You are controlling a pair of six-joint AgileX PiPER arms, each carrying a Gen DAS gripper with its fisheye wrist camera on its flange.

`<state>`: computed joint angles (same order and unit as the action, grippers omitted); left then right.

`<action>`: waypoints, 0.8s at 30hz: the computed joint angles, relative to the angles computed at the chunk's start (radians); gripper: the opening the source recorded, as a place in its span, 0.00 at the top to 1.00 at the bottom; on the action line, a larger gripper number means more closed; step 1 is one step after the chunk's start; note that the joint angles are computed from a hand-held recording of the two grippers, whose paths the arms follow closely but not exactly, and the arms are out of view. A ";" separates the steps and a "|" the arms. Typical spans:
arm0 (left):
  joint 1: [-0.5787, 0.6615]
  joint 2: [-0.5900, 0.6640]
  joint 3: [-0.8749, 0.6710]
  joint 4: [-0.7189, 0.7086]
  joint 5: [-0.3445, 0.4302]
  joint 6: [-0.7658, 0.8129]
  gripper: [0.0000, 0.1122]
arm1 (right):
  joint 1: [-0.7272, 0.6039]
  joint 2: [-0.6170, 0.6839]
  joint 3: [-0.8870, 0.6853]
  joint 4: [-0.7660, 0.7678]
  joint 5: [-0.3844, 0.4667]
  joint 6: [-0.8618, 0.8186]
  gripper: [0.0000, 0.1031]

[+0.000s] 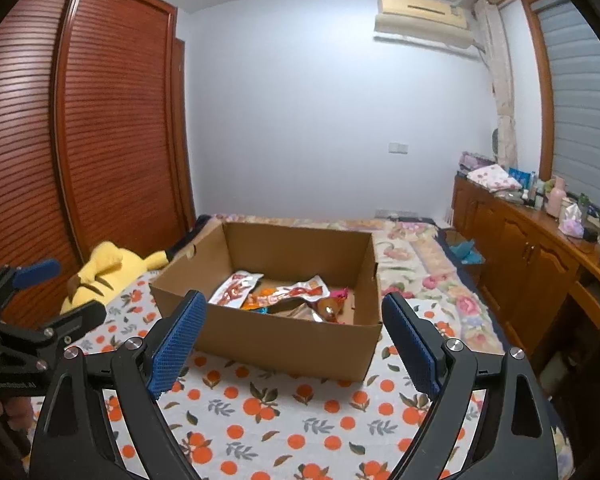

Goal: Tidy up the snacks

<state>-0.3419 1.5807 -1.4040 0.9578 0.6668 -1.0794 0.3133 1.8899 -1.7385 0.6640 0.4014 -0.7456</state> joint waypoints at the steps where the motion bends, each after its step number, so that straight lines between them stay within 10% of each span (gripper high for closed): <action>1: -0.007 -0.011 0.011 0.006 0.006 -0.008 0.09 | -0.002 -0.014 0.018 0.016 -0.006 -0.014 0.11; 24: -0.085 -0.137 0.155 0.077 0.076 -0.139 0.09 | -0.011 -0.198 0.327 0.293 -0.130 -0.293 0.11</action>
<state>-0.4270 1.4436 -1.2486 1.0349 0.7423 -1.2188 0.3026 1.6920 -1.4118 0.9574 0.2713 -1.0387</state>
